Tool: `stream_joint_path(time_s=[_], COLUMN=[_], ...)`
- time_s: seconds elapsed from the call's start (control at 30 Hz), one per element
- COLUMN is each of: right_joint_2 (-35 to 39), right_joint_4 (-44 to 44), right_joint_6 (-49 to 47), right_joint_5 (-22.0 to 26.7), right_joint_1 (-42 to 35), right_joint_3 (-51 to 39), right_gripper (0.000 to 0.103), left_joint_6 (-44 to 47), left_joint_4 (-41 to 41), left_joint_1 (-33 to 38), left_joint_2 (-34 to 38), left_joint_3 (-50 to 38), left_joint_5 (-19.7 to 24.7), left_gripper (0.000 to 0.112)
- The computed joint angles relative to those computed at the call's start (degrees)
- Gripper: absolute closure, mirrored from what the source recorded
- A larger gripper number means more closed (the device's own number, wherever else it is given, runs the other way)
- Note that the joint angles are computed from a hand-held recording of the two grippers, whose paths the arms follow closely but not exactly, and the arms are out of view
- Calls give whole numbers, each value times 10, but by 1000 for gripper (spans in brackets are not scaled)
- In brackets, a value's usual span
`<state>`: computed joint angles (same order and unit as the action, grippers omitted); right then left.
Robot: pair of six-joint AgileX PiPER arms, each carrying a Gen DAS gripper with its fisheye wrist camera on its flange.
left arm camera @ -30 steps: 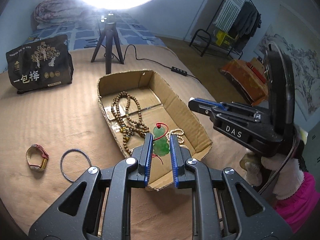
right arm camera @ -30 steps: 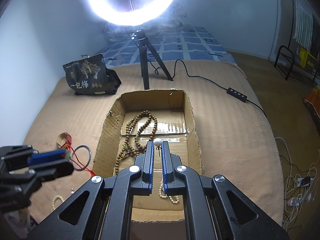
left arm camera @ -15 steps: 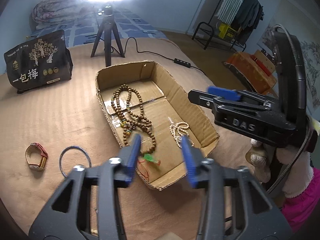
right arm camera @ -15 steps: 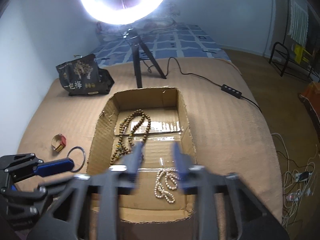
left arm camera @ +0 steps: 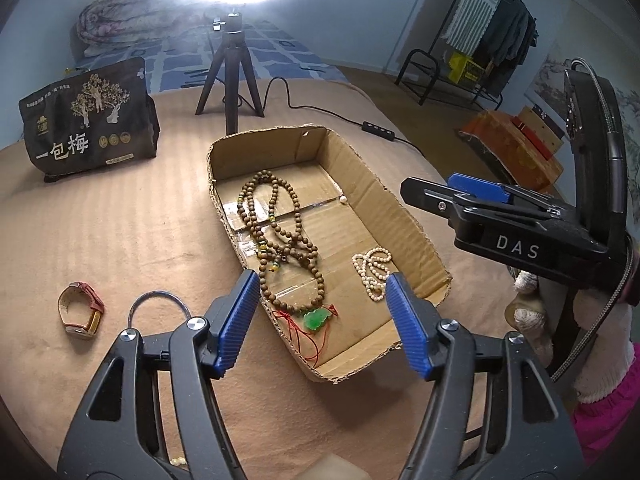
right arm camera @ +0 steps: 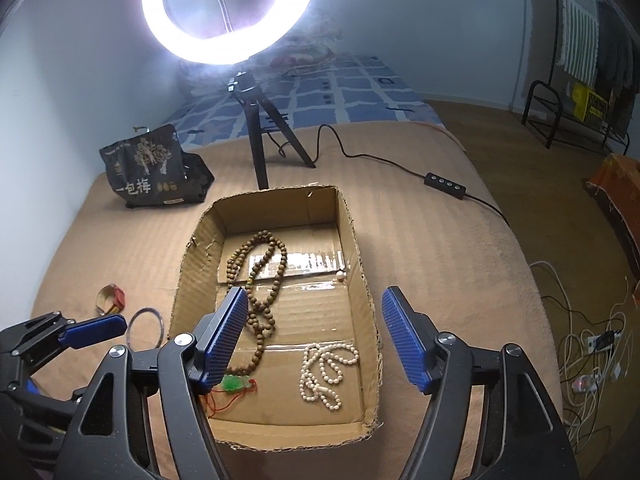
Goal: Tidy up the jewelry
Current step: 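Move both open tools back toward the remaining jewelry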
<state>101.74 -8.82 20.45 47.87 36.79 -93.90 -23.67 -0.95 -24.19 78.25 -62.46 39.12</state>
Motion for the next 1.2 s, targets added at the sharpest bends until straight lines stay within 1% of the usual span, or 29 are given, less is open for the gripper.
stream_joint_path(time_s=[0.3,0.73,0.77,0.83,0.93,1.1,1.2], right_joint_2=[-1,-1,0,1,3,-1,-8], right_joint_4=[-4,-11,-12,-15,-22,-22,-22], right_joint_6=[4,18,19,21,25,31,41], right_joint_5=[0,7,9,11,16,14,10], right_joint_1=[4,15,17,21,29,40,50], right_joint_3=[1,-3,-4,-5,-9,-6,0], right_gripper=[34,30,30,29,29,29,29], left_joint_6=[-1,10,10,3,-15,0,36], left_joint_4=[6,10,14,27,56,64,46], left_joint_1=[6,46,50,54,60,99,150], left_joint_2=[-11,-45,-49,-55,-66,-75,-86], left_joint_3=[8,36,37,39,45,47,53], left_joint_5=[5,18,20,25,30,49,53], left_gripper=[45,43,42,34,32,32,32])
